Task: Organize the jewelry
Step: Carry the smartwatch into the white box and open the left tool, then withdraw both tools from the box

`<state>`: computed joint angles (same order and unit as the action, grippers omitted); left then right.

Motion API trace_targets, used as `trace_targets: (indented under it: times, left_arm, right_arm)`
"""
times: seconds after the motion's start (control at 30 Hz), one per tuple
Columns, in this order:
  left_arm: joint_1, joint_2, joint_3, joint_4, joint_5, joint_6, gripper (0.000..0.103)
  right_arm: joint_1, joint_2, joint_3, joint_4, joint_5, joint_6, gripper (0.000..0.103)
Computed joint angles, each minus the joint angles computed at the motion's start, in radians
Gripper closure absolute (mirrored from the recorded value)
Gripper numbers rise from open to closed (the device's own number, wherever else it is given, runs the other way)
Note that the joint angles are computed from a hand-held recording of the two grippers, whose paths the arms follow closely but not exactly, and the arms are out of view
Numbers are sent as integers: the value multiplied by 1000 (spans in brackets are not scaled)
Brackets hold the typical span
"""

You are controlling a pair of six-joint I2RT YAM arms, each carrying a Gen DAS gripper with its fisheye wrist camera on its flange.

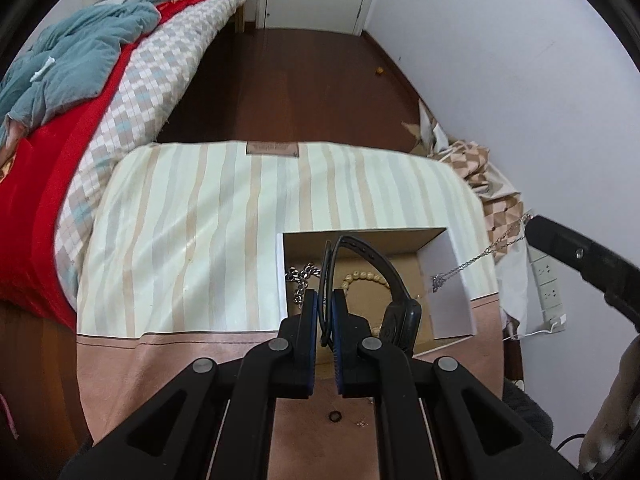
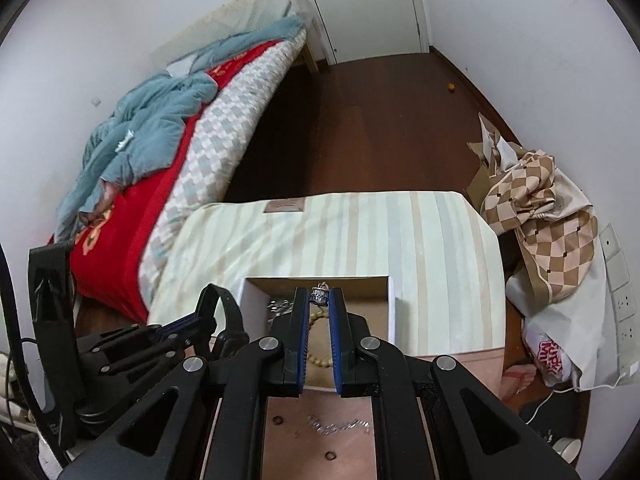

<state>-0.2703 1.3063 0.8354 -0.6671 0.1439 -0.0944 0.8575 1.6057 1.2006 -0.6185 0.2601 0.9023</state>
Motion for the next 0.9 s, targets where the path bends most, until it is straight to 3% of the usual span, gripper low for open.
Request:
trace_targets:
  times: [0.2,0.3,0.5,0.57,0.63,0.67,0.8,0.9]
  left_arm:
    - [-25,114,9,38,-21,4,98]
    - [-29,159,31,28,-24,-7,90]
    - [8,176,58,-8,26,-38,89]
    - [16,168,65,-23,36,-39,79]
    - [18,148,65,-31,30,-43,48]
    - [21,126,59,-30,24,-46,43]
    - [37,65,49,-40,-25,-53,24]
    - [38,20,28,-30,-106,-52,6]
  right_arm:
    - [-51,97,-19,50,-42,-37,93]
    - [-63,136,-22,63,-52,-52,93]
    - [-92,190,-1,57,-99,-76,92]
    - [-94,202,14,37,-98,-76,92]
    - [-99,203,14,33,-106,-70,87]
    - [-100,203,15,31,-107,-69,84]
    - [-95,195,15,13,-94,-59,46]
    - [-80,189,21,-12,-64,-49,36]
